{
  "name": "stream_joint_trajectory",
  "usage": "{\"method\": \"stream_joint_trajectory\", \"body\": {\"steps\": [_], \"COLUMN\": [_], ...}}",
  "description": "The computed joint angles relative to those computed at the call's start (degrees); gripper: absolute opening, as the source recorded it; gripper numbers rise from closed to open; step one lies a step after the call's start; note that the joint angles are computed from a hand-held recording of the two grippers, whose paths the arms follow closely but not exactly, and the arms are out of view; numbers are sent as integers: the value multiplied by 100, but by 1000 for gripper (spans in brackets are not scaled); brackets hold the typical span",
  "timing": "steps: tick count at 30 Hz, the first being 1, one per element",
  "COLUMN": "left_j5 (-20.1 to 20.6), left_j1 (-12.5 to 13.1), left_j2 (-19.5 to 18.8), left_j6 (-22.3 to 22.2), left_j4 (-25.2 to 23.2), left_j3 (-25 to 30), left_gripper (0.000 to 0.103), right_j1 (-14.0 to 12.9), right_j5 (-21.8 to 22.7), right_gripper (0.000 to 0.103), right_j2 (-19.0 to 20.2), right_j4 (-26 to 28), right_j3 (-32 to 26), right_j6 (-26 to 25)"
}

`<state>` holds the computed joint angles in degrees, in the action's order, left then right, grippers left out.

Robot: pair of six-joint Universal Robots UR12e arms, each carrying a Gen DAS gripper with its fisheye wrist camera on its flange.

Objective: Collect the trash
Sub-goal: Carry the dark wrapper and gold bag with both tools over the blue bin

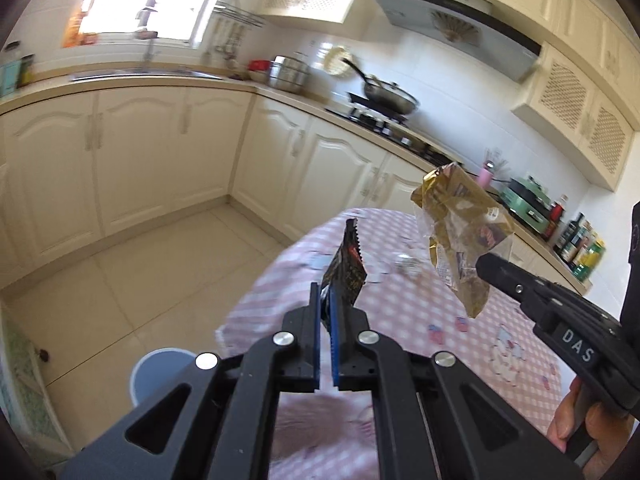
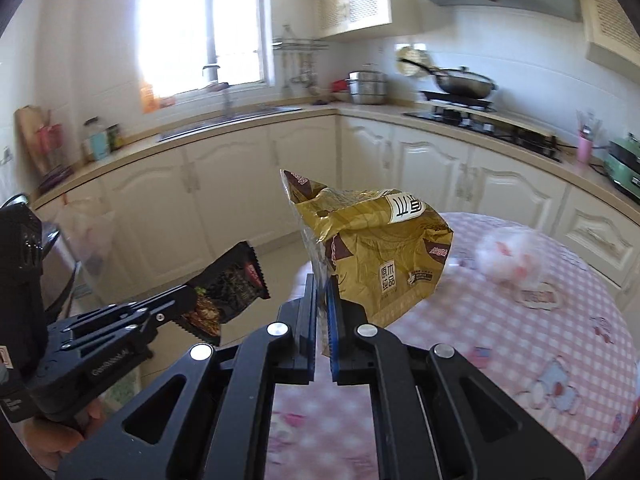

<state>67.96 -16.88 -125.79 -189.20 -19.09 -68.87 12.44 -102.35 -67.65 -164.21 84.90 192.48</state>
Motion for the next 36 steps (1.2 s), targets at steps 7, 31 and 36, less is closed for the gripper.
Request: {"method": "stream_joint_trajectory", "body": {"steps": [7, 31, 36], "left_j5": [463, 876, 916], "left_j1": [393, 818, 827], "left_j2": [169, -701, -888], "left_j6": [-401, -828, -818], "left_j4": [94, -1319, -1537], "left_j3": [-524, -4, 218], "left_gripper": [3, 3, 3], "right_j1": [254, 424, 408], "right_j5": [743, 1769, 1708], "right_gripper": [4, 5, 10], "right_j2": [681, 2330, 2529], "right_j4": [523, 2800, 2941], "right_j3": [-841, -2719, -2959], "right_j6": [-329, -146, -69]}}
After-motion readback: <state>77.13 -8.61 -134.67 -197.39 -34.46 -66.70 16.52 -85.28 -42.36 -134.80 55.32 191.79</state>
